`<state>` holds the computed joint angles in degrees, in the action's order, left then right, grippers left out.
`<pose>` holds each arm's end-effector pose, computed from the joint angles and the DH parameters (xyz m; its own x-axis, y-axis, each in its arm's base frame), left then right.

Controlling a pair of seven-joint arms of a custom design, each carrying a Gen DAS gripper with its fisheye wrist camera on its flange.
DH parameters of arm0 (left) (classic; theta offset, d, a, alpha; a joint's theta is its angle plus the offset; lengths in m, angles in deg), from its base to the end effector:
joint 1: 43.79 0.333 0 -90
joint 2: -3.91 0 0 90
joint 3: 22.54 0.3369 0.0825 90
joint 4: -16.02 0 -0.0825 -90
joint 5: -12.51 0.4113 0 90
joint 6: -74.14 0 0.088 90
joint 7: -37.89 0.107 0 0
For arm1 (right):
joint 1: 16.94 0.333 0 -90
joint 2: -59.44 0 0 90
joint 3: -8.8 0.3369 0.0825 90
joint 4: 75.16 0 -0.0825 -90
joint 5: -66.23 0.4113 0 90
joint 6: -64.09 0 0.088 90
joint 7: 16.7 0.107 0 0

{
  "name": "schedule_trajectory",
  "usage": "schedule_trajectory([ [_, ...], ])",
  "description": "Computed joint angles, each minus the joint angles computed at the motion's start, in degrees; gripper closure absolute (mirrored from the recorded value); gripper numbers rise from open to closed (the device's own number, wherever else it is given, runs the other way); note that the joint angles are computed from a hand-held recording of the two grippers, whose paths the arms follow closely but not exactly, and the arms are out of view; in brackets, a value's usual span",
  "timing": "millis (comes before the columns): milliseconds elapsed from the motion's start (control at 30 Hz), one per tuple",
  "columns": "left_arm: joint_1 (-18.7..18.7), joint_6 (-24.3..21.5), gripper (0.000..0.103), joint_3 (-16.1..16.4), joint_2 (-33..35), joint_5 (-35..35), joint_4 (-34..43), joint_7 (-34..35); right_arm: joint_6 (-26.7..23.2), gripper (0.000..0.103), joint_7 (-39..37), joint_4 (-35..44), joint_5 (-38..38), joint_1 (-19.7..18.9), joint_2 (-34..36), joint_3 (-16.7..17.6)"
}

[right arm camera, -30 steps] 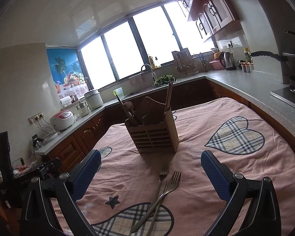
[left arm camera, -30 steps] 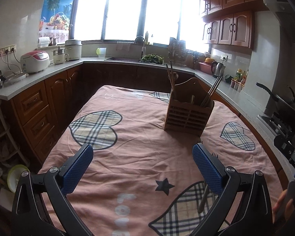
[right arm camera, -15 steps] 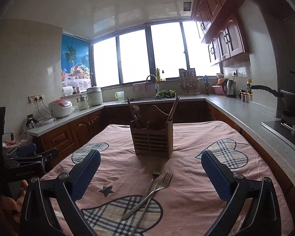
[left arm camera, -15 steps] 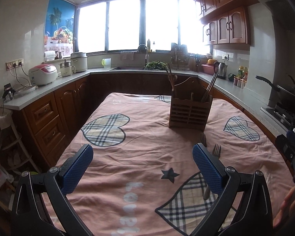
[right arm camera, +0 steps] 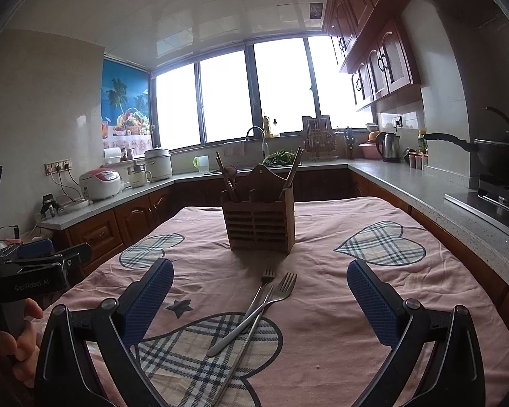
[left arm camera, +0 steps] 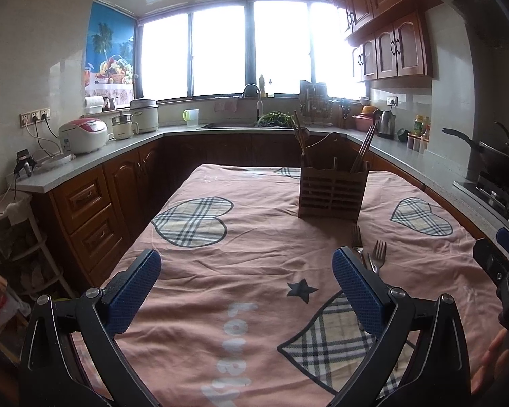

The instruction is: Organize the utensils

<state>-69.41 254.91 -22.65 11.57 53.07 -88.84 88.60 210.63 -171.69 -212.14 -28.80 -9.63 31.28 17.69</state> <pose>0.5711 -0.3397 0.5968 -0.4487 -0.8935 -0.0170 -0.3268 0.1818 -0.9275 0.4366 0.1508 0.5647 -0.3584 -0.9266 -0.1137 -0.1350 0.1719 -0.9758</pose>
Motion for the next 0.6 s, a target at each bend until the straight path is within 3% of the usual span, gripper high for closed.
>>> schedule_trajectory([
  [233, -0.3, 1.4, 0.0, 1.3, -1.8, 7.3, -1.2, -6.8, -0.9, 0.0, -0.1, -0.3, -0.3, 0.4, -0.7, 0.6],
  [600, 3.9, 2.0, 0.0, -2.2, -3.0, 12.2, -1.8, -12.0, -1.2, 0.0, -1.3, -0.6, 0.6, 0.7, -1.7, 1.1],
])
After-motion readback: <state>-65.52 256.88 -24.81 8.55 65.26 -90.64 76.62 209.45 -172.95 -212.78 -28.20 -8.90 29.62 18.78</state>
